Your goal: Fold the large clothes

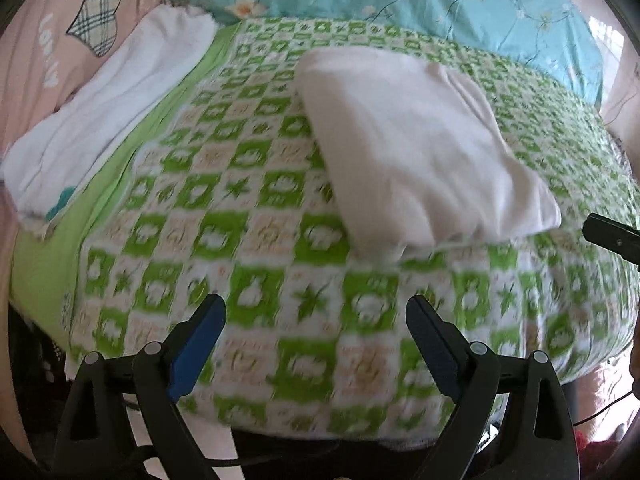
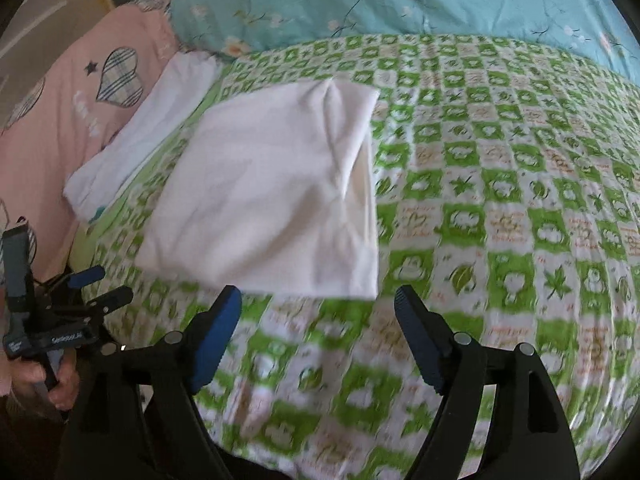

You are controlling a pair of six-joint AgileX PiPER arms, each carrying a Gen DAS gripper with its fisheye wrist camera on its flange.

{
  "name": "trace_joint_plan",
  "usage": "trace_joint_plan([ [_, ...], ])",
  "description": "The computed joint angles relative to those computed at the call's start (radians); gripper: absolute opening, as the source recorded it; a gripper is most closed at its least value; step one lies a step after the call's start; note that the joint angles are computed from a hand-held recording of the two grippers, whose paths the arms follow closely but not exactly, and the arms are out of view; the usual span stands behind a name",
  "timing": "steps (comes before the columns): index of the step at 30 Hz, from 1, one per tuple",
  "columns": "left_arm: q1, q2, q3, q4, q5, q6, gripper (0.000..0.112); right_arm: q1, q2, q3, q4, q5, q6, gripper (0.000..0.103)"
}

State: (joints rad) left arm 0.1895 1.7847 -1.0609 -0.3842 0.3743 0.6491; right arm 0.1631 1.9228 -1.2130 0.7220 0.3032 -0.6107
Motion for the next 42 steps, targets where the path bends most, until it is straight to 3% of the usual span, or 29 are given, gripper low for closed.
trace_joint_plan([
  [6, 0.020, -0.164, 0.068, -0.053, -0.028, 0.114, 0.093, 0.025, -0.076, 0.020, -0.090, 0.053, 0.039, 0.082],
  [8, 0.009, -0.210, 0.067, -0.039, -0.029, 0.119, 0.102, 0.043, -0.118, 0.026, -0.121, 0.050, 0.046, 0.085],
  [10, -0.006, -0.221, 0.049, -0.014, -0.022, 0.111, 0.102, 0.062, -0.148, 0.023, -0.157, 0.046, 0.055, 0.090],
  [12, -0.030, -0.212, 0.033, 0.045, -0.021, 0.058, 0.102, 0.079, -0.156, 0.013, -0.197, 0.043, 0.073, 0.103],
  [15, -0.062, -0.171, 0.006, 0.147, -0.016, -0.045, 0.102, 0.090, -0.150, 0.011, -0.194, 0.023, 0.039, 0.103],
  [18, -0.068, -0.116, -0.024, 0.175, -0.001, -0.080, 0.102, 0.092, -0.105, -0.028, -0.277, 0.052, 0.116, 0.103],
  [26, -0.040, -0.043, -0.093, 0.123, 0.041, -0.069, 0.102, 0.084, -0.031, -0.108, -0.365, 0.104, 0.213, 0.103],
  [42, -0.083, -0.019, -0.175, 0.152, 0.079, -0.130, 0.102, 0.041, 0.042, -0.216, -0.335, 0.174, 0.212, 0.103],
])
